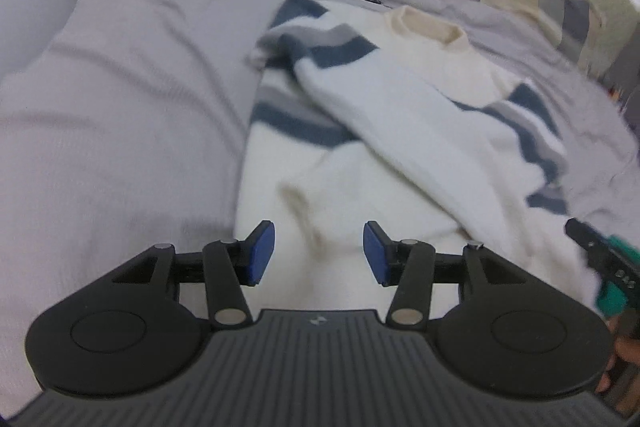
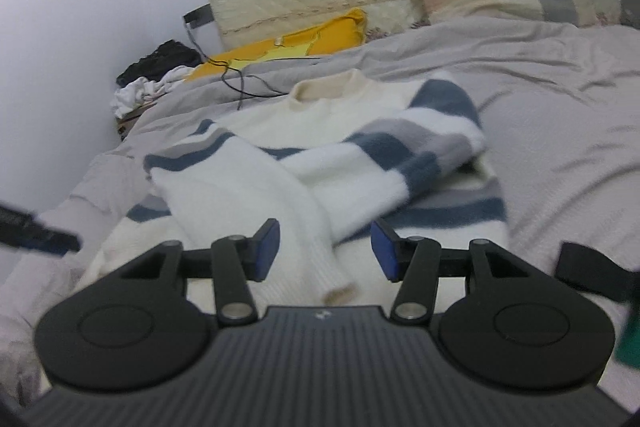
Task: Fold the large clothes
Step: 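Move both open grippers to the hem of the folded sweater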
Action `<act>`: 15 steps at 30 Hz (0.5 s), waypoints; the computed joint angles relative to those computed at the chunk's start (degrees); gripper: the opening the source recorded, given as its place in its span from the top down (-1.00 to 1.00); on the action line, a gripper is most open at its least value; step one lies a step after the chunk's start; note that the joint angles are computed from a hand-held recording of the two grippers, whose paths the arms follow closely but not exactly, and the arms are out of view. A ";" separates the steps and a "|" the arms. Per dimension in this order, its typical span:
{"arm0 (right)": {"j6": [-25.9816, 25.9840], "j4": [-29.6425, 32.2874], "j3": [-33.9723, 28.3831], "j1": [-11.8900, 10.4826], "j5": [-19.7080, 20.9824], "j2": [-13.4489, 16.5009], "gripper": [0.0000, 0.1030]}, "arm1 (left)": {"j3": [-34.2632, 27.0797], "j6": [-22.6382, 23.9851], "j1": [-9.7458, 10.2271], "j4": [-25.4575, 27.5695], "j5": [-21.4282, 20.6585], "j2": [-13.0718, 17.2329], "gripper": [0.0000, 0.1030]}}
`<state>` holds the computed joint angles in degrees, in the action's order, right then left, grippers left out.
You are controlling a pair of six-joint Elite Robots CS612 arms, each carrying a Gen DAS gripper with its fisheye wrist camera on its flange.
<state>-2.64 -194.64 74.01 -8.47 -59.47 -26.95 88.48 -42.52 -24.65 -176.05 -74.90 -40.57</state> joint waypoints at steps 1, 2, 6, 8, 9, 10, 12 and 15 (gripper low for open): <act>0.23 0.09 0.47 -0.12 -0.25 -0.39 -0.03 | 1.91 -1.97 0.00 -2.63 -1.20 -0.52 -0.07; 0.09 -0.06 1.06 -0.20 -0.75 -0.80 -0.03 | 3.00 -3.38 0.08 -4.11 -1.63 -0.78 -0.07; 0.62 0.40 4.55 -0.80 -2.05 -2.96 -0.04 | 6.46 -9.66 0.28 -6.72 -1.14 -1.22 -0.07; 0.65 1.17 6.81 -1.13 -2.14 -4.15 -0.04 | 7.24 -12.72 0.62 -6.35 -1.93 -1.20 -0.07; 0.45 1.26 7.69 -1.24 -2.04 -4.56 -0.04 | 7.46 -14.59 0.98 -6.56 -3.38 -1.11 -0.07; 0.35 1.35 8.55 -1.37 -1.90 -4.97 -0.03 | 7.54 -15.56 1.28 -7.48 -4.50 -0.85 -0.07; 1.33 1.74 9.89 -1.65 -2.09 -5.62 -0.04 | 7.40 -16.45 1.31 -7.61 -4.34 -0.47 -0.07; 4.62 2.79 10.68 -2.06 -2.88 -5.99 -0.04 | 6.43 -18.18 1.66 -6.17 -6.67 0.53 -0.14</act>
<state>1.98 -191.85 84.69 -10.53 -62.34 -32.94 94.91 -60.69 -22.99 -182.22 -81.58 -40.04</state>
